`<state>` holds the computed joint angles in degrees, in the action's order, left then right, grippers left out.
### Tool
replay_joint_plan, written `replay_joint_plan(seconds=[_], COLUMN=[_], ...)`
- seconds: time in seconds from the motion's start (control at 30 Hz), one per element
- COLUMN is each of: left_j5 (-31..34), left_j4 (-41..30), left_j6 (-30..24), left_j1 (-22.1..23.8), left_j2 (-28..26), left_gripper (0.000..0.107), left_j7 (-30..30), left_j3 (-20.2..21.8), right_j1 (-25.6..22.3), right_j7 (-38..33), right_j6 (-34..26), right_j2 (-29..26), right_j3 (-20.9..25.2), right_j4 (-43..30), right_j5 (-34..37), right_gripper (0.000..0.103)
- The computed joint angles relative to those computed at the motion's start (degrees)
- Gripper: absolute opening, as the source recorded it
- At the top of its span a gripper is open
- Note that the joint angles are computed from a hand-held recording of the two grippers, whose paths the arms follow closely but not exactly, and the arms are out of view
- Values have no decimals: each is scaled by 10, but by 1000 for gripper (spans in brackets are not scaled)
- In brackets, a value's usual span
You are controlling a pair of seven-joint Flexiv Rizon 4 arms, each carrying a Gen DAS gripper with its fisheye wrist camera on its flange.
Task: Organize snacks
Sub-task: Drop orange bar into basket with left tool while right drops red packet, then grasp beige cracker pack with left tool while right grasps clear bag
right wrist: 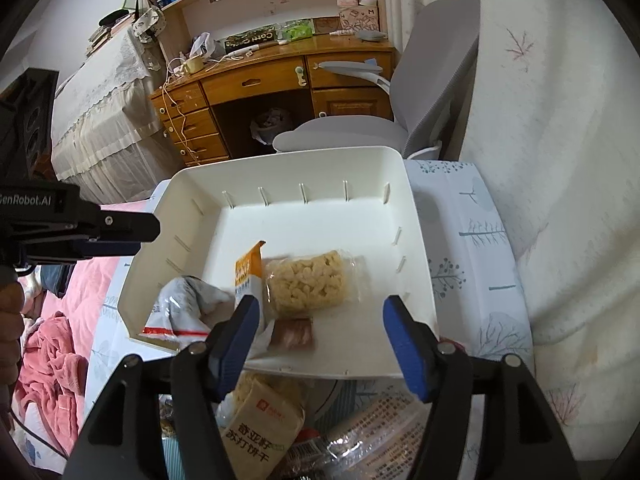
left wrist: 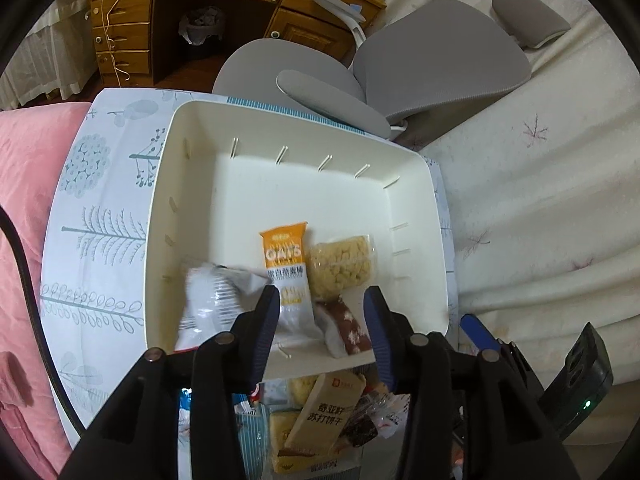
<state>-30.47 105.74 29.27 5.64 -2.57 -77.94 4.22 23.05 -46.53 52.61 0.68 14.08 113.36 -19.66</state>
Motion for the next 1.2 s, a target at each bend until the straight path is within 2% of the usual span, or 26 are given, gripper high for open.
replay_joint_plan(seconds=[0.3,0.67,1.0,1.2], left_j5=[42,95,142,161], left_j4=[18,54,92,113], left_j6=[-29,-61,-69,-69], left_j1=[-11,-31,-50,-63], left_j2=[44,109,157,172], left_gripper=[50,50,52,52], left_j7=[-30,-101,-177,-190], left_j3=[4,3,-8,-13], right_j1=[-7,-15,-13,-12], right_j7=[-15,-66,-136,-160], right_j6=[-25,-66,-129,-171], right_j2=[38,106,149,165], right_j3=[3,-1,-25,-38], right_j4=[11,32,32,31], right_j5=[64,152,289,370], right_gripper=[65,66,67,67])
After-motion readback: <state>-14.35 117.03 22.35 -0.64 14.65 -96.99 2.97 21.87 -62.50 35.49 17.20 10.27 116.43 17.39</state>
